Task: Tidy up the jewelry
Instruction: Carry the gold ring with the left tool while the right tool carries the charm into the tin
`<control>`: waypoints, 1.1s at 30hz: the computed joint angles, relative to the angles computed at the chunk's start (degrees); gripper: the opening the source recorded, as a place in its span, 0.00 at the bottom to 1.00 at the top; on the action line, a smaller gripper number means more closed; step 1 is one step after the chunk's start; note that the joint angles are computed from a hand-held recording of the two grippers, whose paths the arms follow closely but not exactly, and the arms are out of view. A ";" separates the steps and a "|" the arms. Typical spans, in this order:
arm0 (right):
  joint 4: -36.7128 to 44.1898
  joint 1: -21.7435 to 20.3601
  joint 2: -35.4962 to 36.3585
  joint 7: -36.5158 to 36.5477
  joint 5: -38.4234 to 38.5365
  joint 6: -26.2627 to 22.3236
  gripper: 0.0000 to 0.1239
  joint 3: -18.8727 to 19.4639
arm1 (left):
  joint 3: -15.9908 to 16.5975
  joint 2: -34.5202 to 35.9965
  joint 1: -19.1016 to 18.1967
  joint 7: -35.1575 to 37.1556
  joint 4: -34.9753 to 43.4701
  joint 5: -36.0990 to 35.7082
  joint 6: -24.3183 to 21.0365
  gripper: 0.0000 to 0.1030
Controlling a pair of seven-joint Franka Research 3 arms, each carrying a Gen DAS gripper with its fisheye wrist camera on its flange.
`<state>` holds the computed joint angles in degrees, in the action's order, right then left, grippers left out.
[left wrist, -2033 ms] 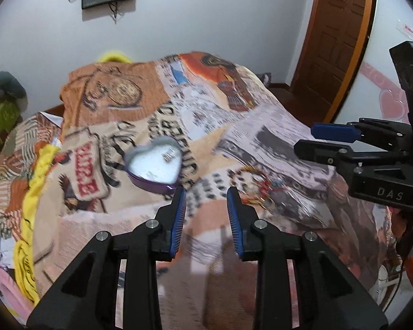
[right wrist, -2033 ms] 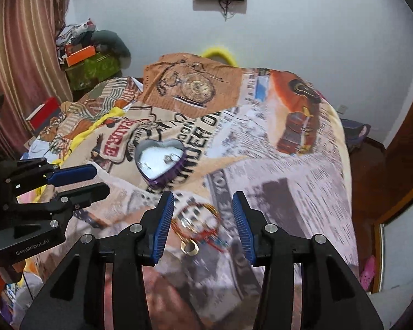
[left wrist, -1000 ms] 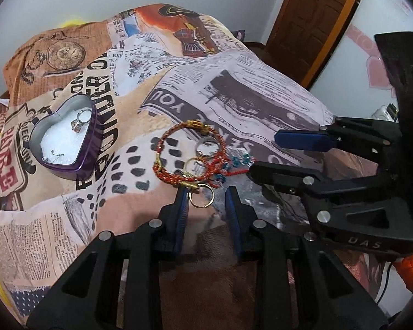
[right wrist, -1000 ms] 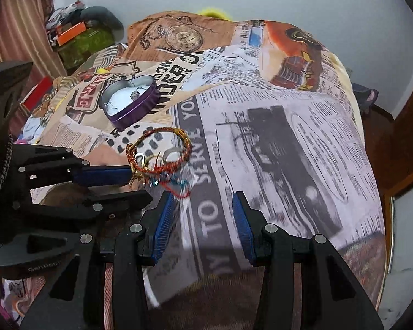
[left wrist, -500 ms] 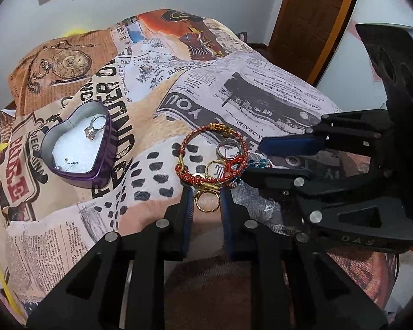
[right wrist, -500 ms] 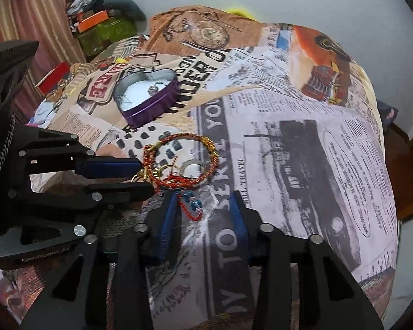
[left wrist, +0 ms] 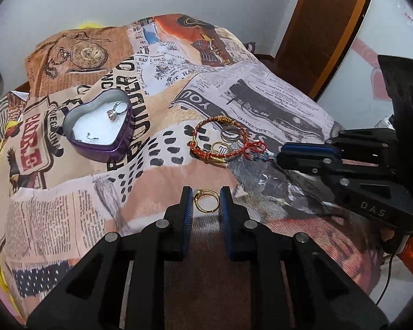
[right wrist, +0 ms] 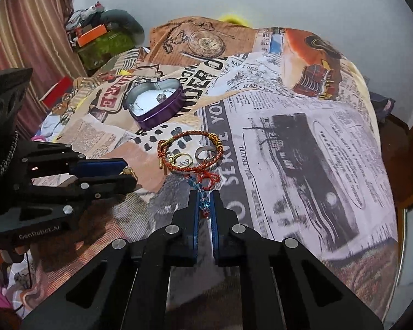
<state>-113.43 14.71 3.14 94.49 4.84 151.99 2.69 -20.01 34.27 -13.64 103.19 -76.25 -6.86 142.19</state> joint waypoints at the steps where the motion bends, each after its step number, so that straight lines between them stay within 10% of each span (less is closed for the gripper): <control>1: -0.42 0.15 -0.49 0.78 -0.91 0.14 0.05 -0.02 | -0.13 -0.49 0.18 0.05 -0.67 -0.20 0.41 0.18; 33: 11.99 2.84 3.35 11.10 -13.48 4.03 0.05 0.34 | 0.68 -8.17 5.71 0.89 -7.43 -4.45 10.29 0.19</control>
<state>-101.44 17.55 6.49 105.59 -8.64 156.02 3.03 -19.33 26.10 -7.94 104.08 -83.68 -11.31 152.47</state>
